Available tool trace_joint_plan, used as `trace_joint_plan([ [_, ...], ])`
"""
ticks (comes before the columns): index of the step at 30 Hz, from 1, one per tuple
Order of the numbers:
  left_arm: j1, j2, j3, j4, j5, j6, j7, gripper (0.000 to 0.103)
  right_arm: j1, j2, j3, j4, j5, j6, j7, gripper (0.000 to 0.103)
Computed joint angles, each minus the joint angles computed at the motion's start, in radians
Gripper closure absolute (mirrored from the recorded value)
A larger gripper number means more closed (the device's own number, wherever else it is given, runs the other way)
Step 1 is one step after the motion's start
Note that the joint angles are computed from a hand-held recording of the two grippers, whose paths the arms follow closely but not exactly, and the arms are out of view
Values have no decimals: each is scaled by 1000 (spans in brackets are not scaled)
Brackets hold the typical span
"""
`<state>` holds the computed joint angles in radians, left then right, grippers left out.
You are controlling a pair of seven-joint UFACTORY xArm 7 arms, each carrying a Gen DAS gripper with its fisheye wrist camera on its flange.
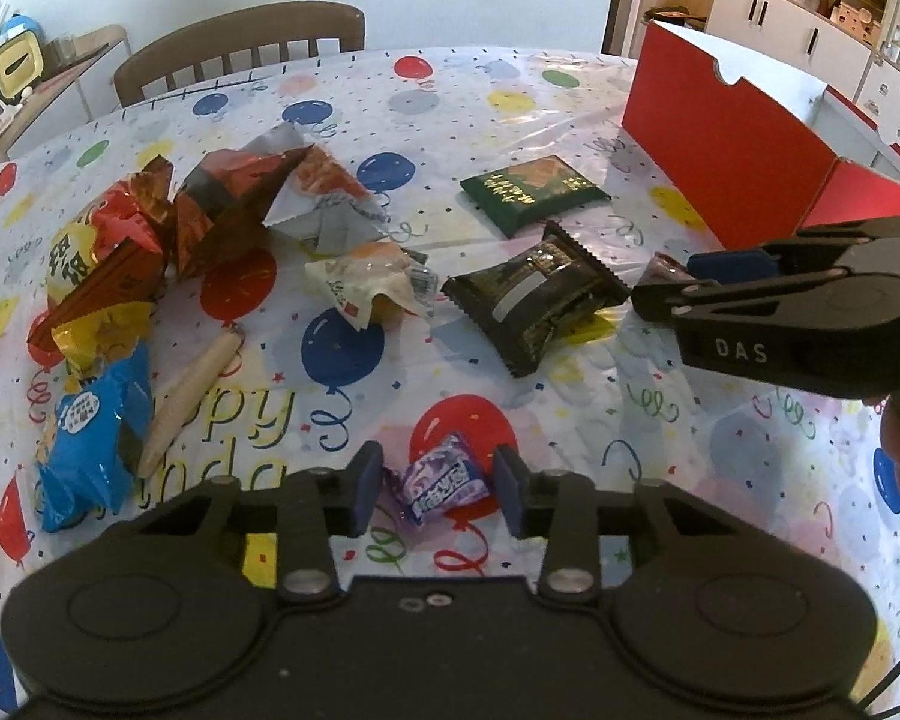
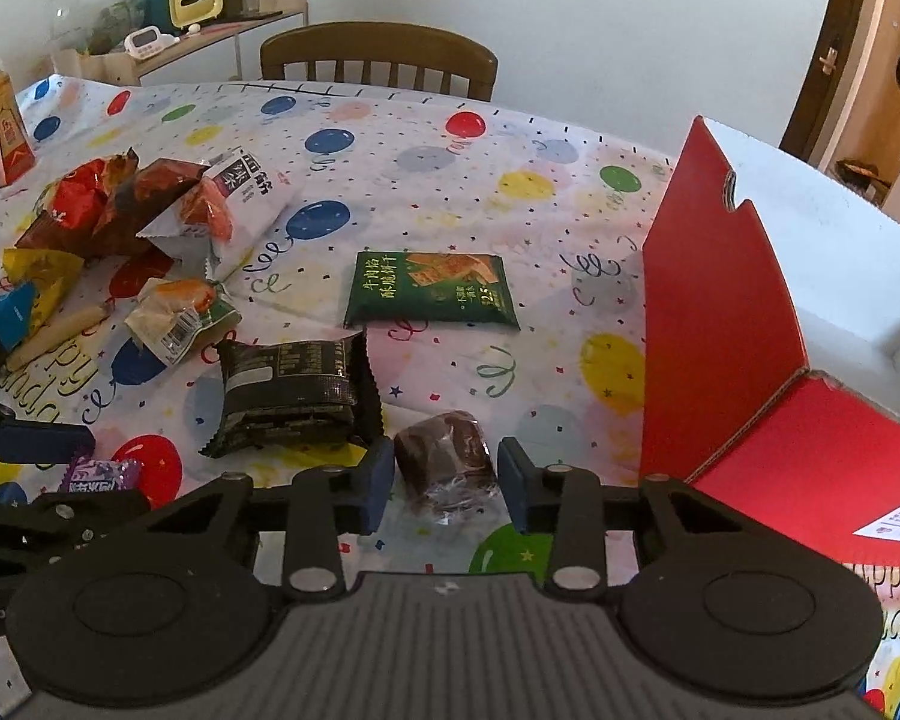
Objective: Organize snacks
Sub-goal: 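Grasp the purple candy with the left tool while the right tool grasps the brown chocolate cube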
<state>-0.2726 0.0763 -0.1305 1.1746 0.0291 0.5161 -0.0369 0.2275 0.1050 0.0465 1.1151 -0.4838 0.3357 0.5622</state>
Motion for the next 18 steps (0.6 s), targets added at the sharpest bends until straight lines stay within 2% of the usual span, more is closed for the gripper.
trace_joint_plan([
  [1,0,1,-1,2,-3,2,2,73,-2,-4,2,-6,10,-5,-7,66],
  [4,-3,3,1,4,11,0,-16,74,-2,-19,2,-19,12,0,0,67],
  [9,0,-4,1,1,-5,6,-24,76,-20,-68,18,-54,84,12,-33,67],
  [18,4,-46,-2,-2,-52,37,-31,76,-55,-204,44,-131,224,25,-154,67],
])
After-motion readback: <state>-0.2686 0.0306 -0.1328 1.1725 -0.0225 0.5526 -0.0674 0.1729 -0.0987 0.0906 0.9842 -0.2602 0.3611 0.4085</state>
